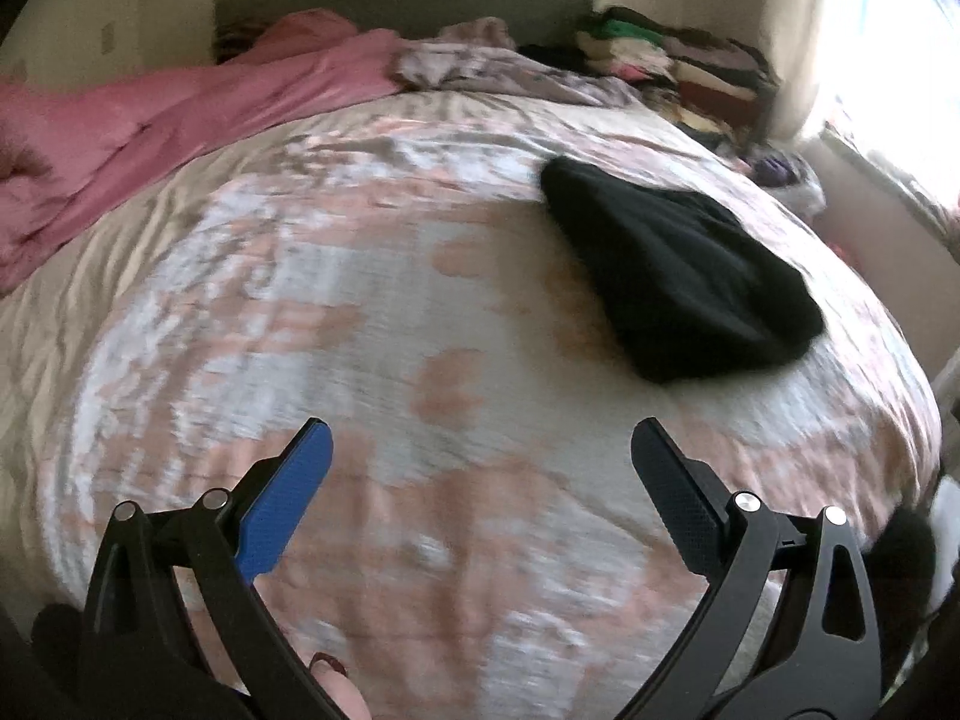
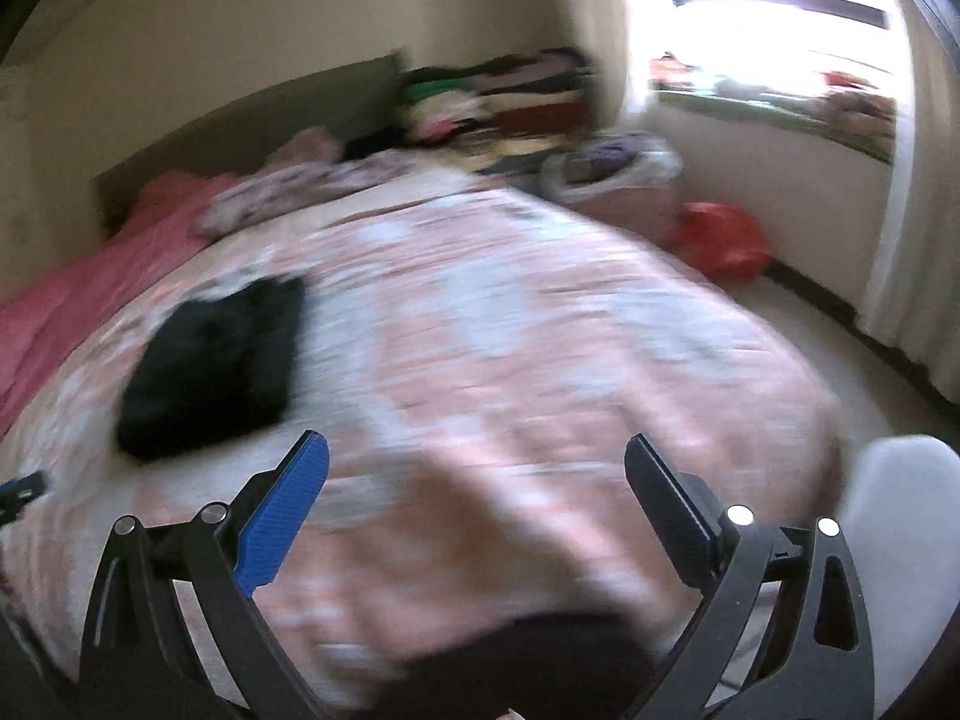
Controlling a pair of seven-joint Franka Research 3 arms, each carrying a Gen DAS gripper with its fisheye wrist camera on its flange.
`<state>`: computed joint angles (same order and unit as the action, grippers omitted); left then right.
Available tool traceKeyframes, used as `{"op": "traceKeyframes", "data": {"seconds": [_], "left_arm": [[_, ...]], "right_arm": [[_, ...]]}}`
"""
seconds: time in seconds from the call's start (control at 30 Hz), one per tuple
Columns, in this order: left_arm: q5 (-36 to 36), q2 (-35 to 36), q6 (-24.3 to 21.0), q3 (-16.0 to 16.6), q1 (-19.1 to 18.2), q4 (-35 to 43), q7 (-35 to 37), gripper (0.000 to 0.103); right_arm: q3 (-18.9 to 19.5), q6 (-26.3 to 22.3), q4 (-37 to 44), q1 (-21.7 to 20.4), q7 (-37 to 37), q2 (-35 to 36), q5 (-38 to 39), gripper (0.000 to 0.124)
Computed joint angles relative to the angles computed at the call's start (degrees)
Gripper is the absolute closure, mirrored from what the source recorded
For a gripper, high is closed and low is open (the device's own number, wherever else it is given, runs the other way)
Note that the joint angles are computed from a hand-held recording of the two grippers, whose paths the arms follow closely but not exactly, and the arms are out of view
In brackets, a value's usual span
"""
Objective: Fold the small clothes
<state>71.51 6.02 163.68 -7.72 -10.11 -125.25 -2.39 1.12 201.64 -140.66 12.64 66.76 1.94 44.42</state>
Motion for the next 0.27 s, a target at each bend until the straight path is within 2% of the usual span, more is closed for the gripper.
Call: {"op": "traceKeyframes", "data": {"seconds": [0.13, 0.2, 0.27], "left_arm": [[-3.78, -2.4, -2.81, 2.86, 4.21, -2.24, 3.48, 0.009], [-6.07, -3.12, -5.81, 4.25, 7.15, -2.96, 6.52, 0.01], [-8.3, -2.89, -8.77, 5.67, 10.29, -2.8, 9.64, 0.01]], "right_arm": [[-3.15, 4.05, 1.6, -2.21, -17.11, 0.12, 21.8, 0.025], [-5.22, 6.25, 4.65, -4.89, -26.91, 2.15, 33.79, 0.025], [-7.22, 6.38, 9.41, -9.09, -38.43, 5.22, 47.12, 0.025]]}}
